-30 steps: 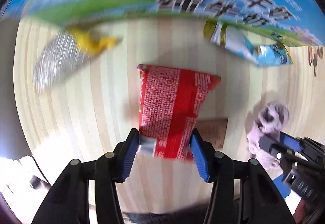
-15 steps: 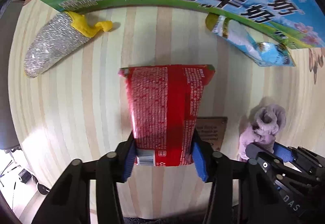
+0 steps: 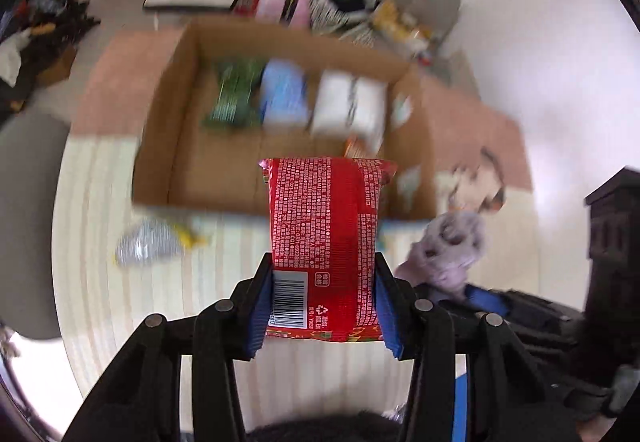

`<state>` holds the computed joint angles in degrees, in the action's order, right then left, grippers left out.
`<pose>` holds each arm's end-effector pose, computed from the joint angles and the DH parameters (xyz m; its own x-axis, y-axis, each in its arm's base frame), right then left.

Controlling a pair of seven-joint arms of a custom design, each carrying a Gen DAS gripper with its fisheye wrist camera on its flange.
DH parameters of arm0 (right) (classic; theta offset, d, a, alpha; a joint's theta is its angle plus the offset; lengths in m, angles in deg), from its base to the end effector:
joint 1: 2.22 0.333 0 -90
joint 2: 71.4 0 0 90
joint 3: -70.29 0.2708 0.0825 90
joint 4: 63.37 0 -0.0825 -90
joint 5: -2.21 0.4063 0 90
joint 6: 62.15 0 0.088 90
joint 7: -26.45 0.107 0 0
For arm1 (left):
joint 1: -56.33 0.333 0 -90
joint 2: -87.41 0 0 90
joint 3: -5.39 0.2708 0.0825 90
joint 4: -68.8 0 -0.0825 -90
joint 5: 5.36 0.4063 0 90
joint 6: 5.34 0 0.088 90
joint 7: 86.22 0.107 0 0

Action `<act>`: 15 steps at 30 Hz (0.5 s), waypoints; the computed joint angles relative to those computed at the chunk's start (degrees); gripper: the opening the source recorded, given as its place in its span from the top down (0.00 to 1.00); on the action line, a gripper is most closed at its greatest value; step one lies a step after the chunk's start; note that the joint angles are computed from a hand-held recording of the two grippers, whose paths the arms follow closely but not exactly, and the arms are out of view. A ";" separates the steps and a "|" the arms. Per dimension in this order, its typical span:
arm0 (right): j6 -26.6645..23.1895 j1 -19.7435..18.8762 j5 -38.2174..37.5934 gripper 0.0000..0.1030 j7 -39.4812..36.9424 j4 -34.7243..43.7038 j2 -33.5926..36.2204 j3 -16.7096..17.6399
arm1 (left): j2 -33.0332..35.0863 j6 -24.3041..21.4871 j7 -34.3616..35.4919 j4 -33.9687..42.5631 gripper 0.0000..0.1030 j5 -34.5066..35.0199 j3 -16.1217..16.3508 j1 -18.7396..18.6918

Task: Organize soft objects
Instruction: 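Carry the red bag and lilac cloth into the box and release them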

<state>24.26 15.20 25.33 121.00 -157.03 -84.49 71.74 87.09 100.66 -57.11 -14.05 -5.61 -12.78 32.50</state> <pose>0.4615 0.2061 0.6745 0.2833 -0.8764 -0.3893 -0.9581 -0.2761 -0.0759 0.4427 -0.3999 0.6756 0.2702 -0.8973 0.3490 -0.9168 -0.3505 -0.1914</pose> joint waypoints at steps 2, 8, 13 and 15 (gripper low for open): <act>-0.17 -0.35 -0.21 0.64 -0.21 5.84 4.10 -0.29 | 2.98 -1.36 1.33 4.23 0.59 2.03 0.75 0.57; 1.05 0.67 -6.62 0.64 4.70 22.05 20.20 3.45 | 5.02 -0.60 4.32 1.55 0.59 -4.70 3.79 4.35; 0.99 1.56 -10.12 0.64 7.13 27.99 28.95 4.79 | 9.55 -1.87 6.03 1.75 0.59 -8.07 4.76 6.29; 1.05 1.83 -11.03 0.64 7.45 29.00 30.97 5.11 | 9.98 -2.17 6.56 1.71 0.59 -8.86 4.79 6.54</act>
